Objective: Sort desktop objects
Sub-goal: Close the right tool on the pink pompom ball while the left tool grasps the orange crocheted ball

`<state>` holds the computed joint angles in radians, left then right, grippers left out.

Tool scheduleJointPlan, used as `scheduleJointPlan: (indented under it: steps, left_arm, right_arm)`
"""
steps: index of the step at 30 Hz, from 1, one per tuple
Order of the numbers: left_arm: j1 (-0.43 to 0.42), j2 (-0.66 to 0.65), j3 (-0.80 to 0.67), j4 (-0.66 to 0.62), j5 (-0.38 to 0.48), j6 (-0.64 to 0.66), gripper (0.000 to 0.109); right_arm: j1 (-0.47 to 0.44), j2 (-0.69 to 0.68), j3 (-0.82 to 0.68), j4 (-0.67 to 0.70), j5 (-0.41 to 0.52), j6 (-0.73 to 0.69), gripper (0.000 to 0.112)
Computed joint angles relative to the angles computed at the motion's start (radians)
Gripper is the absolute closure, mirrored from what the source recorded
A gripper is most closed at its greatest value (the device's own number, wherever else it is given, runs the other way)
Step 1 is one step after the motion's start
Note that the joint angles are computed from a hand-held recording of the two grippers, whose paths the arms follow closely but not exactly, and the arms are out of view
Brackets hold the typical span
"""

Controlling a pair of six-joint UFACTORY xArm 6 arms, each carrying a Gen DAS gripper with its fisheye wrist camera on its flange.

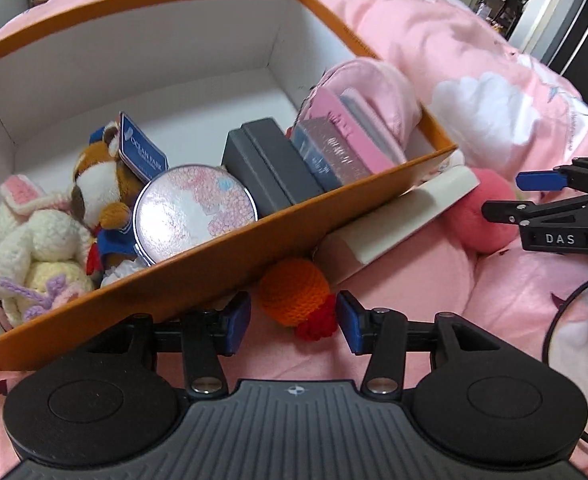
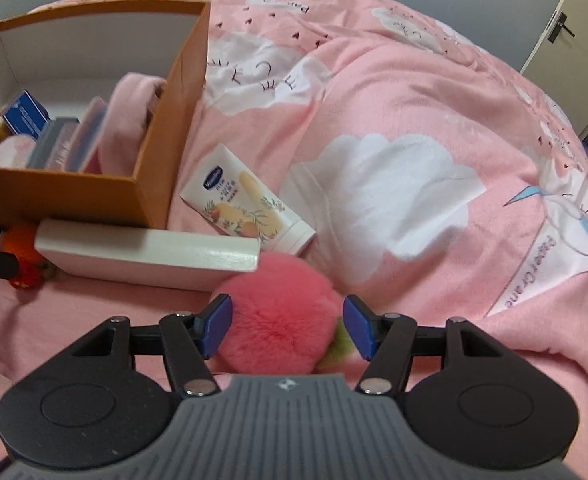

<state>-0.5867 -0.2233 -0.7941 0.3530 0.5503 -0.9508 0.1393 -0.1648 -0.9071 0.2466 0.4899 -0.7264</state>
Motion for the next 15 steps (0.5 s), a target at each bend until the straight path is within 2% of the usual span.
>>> scheduleJointPlan:
  steps: [15]
  left_arm:
    - [0.038,0.094,-0.010,-0.235,-0.115,0.188,0.050]
  right_arm:
    - [0.004,0.167,-0.148,-0.040,0.153,0.077,0.046]
